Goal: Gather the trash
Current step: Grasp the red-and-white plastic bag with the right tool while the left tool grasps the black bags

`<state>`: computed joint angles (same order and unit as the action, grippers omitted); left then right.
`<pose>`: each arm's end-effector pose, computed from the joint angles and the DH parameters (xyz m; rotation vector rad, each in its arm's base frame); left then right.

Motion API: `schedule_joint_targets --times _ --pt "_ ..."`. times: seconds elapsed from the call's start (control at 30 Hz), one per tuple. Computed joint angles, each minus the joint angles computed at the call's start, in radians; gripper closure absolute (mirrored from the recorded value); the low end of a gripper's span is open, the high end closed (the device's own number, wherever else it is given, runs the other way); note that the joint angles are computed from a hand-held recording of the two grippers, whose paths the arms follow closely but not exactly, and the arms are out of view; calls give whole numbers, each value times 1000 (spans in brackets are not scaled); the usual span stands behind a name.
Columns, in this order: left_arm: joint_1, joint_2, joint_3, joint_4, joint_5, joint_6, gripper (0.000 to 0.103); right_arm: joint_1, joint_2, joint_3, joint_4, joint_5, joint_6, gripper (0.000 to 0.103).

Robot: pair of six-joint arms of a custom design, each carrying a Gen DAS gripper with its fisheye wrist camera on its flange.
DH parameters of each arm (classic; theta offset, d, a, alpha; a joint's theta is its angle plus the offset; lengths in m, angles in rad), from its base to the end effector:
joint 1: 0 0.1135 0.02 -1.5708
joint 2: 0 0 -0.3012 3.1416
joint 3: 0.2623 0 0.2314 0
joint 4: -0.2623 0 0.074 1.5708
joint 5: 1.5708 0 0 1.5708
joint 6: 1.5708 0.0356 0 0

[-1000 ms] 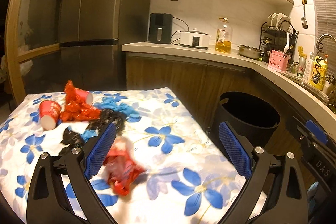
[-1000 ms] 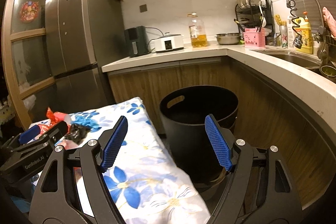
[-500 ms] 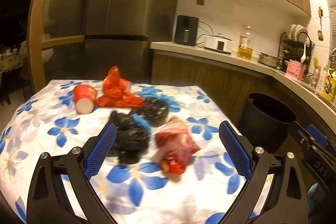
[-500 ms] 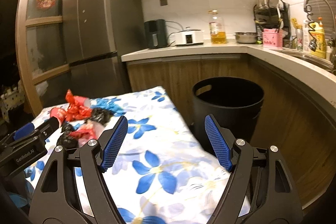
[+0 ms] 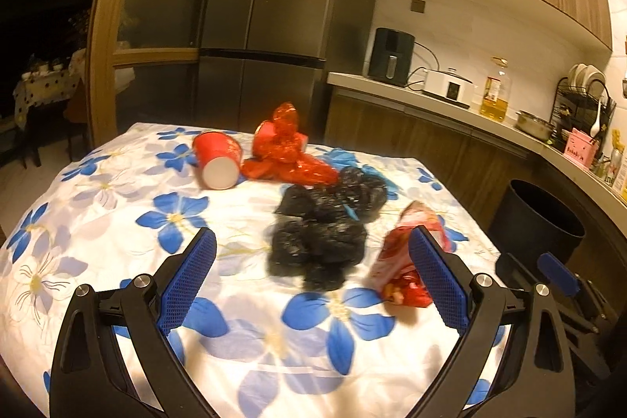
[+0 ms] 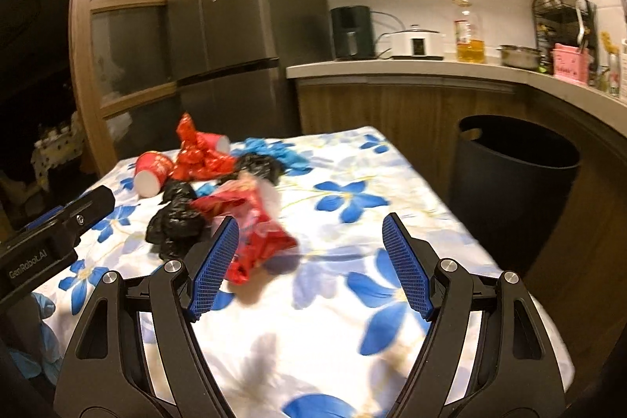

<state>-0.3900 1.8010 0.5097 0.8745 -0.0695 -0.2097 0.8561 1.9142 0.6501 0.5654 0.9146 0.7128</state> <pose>0.2860 -0.1149 0.1642 0.1350 1.9960 -0.3181 0.2306 0.2227 0.1406 0.3024 1.9510 -0.0368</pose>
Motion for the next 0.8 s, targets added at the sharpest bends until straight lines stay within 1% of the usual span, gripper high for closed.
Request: schedule_joint_targets --times 0.13,0.27,0.5,0.6,0.67,0.7,0.73,0.77,0.8 --pt "42 25 5 10 29 -10 9 -31 55 49 46 -59 -41 28" --pt "66 35 9 15 36 -10 9 -60 103 100 67 -106 -69 28" --pt "90 55 21 22 40 -5 9 -96 172 178 43 -154 -90 30" --pt "90 65 28 23 34 2 9 -112 192 201 22 -185 -82 37" --pt "85 75 39 18 27 4 9 -124 198 208 15 -211 -77 49" --pt "82 80 47 12 25 6 9 -130 201 208 18 -225 -76 51" --pt "78 85 55 6 23 9 9 -135 205 205 30 -234 -79 55" --pt "75 89 61 4 23 12 9 -139 205 197 50 -247 -84 64" --pt "68 96 71 -2 19 15 9 -144 204 193 57 -264 -86 68"
